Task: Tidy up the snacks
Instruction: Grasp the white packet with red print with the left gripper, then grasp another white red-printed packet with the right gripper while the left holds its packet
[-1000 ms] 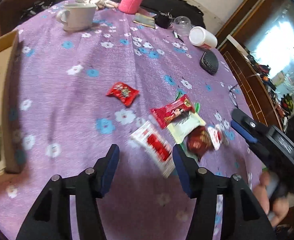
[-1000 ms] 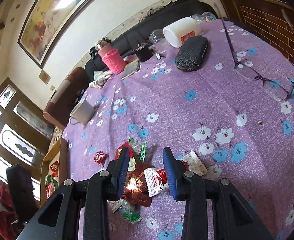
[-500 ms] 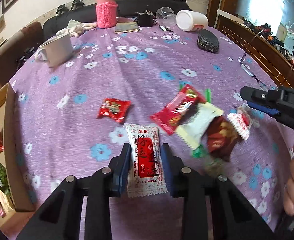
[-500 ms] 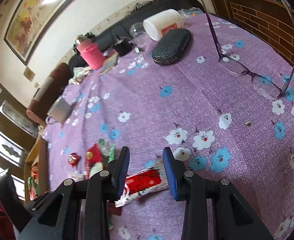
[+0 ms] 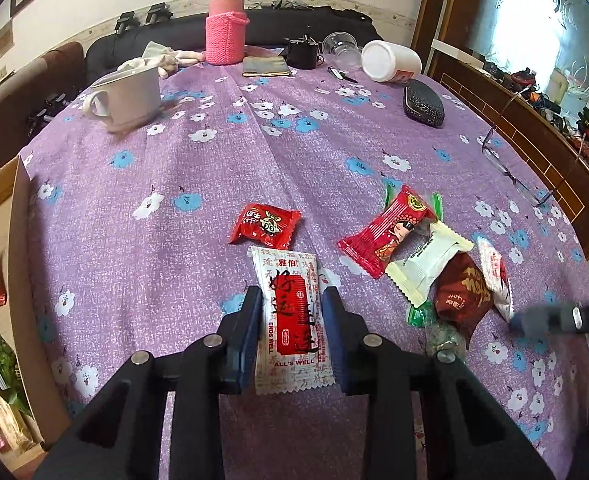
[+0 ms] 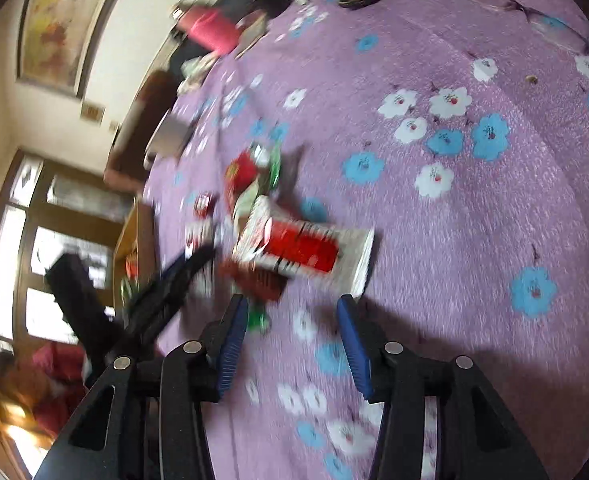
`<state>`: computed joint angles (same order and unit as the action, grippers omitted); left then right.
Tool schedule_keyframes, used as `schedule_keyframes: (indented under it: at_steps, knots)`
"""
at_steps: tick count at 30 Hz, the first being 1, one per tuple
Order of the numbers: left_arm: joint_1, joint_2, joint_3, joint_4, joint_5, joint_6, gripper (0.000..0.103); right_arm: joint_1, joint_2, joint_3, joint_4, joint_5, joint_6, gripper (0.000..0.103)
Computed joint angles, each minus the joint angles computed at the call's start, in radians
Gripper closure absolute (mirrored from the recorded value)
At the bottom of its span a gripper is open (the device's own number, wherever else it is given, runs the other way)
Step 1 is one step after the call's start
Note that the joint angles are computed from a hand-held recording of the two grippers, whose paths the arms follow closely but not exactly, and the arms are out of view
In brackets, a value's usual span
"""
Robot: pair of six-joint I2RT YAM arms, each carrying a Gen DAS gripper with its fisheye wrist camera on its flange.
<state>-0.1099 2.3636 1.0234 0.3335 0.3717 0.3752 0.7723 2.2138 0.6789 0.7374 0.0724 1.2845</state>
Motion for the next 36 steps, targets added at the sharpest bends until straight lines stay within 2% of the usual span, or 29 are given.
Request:
schedule_keyframes:
  at_steps: [3, 4, 6, 8, 9, 10, 14, 15, 18, 23, 24, 29, 33, 36]
  knots:
    - [0.001, 0.0, 0.003, -0.007, 0.004, -0.006, 0.074, 0.016, -0.097, 0.047, -0.242, 0.138, -0.148, 0.051]
    - [0.002, -0.001, 0.003, -0.01, 0.006, -0.006, 0.074, 0.009, -0.111, 0.063, -0.283, 0.165, -0.203, 0.046]
    - [0.009, -0.001, 0.008, -0.021, 0.019, -0.006, 0.074, -0.012, -0.103, 0.107, -0.329, 0.174, -0.352, 0.036]
    - [0.015, 0.001, 0.015, -0.033, 0.031, -0.009, 0.074, -0.034, -0.066, 0.15, -0.344, 0.119, -0.464, 0.036]
    - [0.017, 0.002, 0.018, -0.036, 0.036, -0.011, 0.074, -0.04, -0.053, 0.148, -0.311, 0.094, -0.504, 0.036]
    - [0.018, 0.002, 0.019, -0.038, 0.039, -0.011, 0.074, -0.039, -0.044, 0.148, -0.287, 0.081, -0.532, 0.036]
    - [0.017, 0.002, 0.018, -0.032, 0.029, -0.005, 0.074, -0.014, -0.003, 0.223, -0.376, 0.135, -0.585, 0.036]
    - [0.017, 0.002, 0.016, -0.029, 0.026, -0.002, 0.074, -0.011, 0.012, 0.235, -0.382, 0.141, -0.589, 0.037]
    - [0.02, 0.002, 0.019, -0.034, 0.031, -0.002, 0.074, -0.004, 0.032, 0.256, -0.411, 0.142, -0.589, 0.074]
    - [0.02, 0.002, 0.018, -0.034, 0.036, -0.007, 0.074, 0.012, 0.005, 0.242, -0.405, 0.182, -0.531, 0.077]
    - [0.022, 0.002, 0.02, -0.039, 0.039, -0.009, 0.079, 0.015, -0.008, 0.234, -0.403, 0.191, -0.513, 0.078]
    - [0.037, 0.007, 0.046, -0.077, 0.065, -0.027, 0.081, 0.02, -0.109, 0.213, -0.393, 0.233, -0.371, 0.078]
    - [0.032, 0.005, 0.041, -0.07, 0.057, -0.025, 0.081, 0.032, -0.086, 0.334, -0.449, 0.271, -0.284, 0.077]
    - [0.03, 0.002, 0.034, -0.065, 0.051, -0.021, 0.08, 0.062, -0.016, 0.472, -0.542, 0.355, -0.274, 0.077]
